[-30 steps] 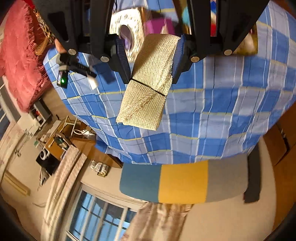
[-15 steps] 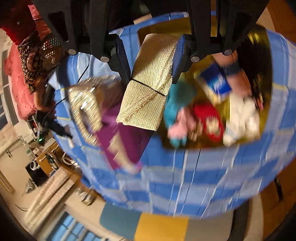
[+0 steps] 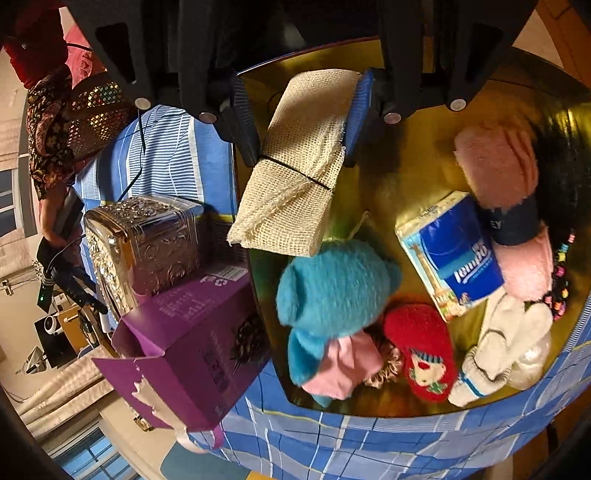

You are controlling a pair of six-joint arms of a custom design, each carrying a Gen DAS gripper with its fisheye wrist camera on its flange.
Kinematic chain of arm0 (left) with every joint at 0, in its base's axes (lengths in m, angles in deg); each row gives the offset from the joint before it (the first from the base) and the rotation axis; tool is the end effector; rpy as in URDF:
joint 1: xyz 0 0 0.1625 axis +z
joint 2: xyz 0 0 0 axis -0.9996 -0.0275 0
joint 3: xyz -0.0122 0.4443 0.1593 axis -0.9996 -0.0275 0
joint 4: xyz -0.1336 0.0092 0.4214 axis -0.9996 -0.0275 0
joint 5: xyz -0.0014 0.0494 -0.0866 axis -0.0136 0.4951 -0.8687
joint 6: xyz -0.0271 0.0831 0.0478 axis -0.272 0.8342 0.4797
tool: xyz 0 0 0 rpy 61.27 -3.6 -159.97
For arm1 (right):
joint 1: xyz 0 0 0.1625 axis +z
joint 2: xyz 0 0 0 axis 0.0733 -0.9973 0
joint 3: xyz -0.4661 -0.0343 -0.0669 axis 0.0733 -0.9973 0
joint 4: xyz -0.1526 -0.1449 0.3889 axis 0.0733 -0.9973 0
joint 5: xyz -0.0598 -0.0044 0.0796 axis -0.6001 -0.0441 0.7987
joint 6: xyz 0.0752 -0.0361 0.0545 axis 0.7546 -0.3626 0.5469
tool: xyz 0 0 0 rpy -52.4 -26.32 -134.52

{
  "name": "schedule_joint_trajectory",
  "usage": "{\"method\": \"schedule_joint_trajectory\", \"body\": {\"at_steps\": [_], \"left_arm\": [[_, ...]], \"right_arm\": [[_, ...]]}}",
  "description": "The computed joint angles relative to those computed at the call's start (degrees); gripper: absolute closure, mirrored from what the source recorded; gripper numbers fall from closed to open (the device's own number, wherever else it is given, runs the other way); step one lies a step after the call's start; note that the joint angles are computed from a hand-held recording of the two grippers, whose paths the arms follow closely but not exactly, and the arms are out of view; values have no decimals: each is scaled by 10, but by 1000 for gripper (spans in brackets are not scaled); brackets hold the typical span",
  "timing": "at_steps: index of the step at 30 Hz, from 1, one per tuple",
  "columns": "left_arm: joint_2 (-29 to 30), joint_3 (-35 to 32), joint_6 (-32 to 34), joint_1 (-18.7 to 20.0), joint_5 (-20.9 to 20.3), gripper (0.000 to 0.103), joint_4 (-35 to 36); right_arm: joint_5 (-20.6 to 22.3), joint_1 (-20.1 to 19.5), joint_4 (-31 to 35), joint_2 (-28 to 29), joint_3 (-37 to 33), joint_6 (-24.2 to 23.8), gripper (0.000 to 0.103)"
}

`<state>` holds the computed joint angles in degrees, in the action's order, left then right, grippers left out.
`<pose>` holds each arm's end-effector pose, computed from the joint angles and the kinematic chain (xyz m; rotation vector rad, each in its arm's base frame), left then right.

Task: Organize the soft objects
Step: 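Open the left tool to drop the beige roll into the gold tray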

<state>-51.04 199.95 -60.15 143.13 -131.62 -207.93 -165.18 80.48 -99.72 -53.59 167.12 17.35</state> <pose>-0.1115 -0.4846 0.1559 -0.2820 2.6223 -0.5128 0.0453 -0.7696 0.1813 0.5336 -2.5942 0.8199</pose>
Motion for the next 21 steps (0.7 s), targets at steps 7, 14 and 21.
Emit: {"method": "schedule_joint_trajectory", "body": {"at_steps": [7,14,21], "left_arm": [[-19,23,12,-6,-13,40,-53],[-69,88,-4,-43,38,40,-139],[-113,138,-24,-87,139,40,-159]], "right_arm": [[8,0,-33,0,8,-16,39],[70,5,-186,-29,75,-75,39],[121,39,-272,-90,180,-77,39]]}}
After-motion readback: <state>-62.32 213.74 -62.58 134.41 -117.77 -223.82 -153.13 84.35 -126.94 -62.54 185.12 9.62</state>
